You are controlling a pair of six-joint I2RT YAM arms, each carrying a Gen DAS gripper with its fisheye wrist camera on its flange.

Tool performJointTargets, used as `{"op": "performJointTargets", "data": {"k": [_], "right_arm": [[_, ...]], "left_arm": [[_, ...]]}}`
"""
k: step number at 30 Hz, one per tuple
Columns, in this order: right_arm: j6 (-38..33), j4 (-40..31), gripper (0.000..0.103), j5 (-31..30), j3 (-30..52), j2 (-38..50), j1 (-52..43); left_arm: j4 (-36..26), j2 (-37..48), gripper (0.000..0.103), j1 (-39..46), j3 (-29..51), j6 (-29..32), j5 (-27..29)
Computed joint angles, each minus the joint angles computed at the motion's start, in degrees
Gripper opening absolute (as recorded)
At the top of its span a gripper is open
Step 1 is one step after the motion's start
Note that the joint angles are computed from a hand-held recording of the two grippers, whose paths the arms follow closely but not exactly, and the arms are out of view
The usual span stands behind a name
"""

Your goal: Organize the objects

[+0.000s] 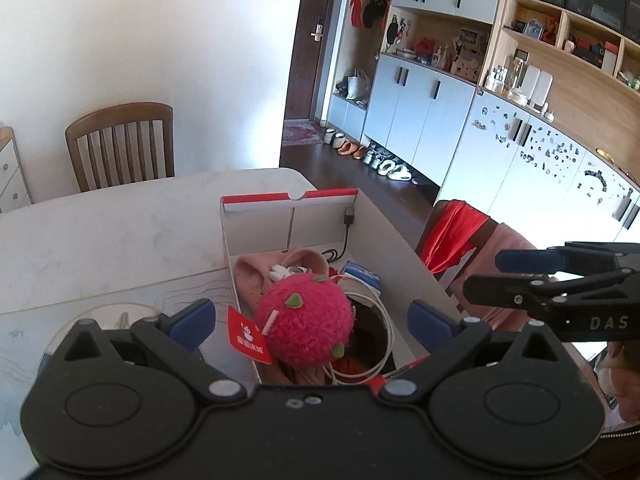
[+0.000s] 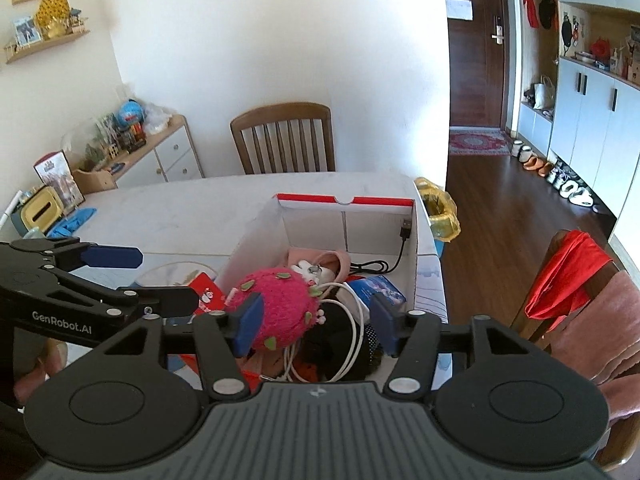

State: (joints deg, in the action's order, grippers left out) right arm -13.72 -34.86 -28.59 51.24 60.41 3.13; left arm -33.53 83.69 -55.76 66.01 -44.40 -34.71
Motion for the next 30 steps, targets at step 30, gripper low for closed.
{"op": "performJointTargets", "data": {"k": [30], "right_arm": [[1.07, 0.19, 0.096, -2.12, -4.61, -6.46, -2.71]], "left_arm": [[-0.79, -0.73, 0.102, -4.83, -1.03, -4.84, -6.18]]}}
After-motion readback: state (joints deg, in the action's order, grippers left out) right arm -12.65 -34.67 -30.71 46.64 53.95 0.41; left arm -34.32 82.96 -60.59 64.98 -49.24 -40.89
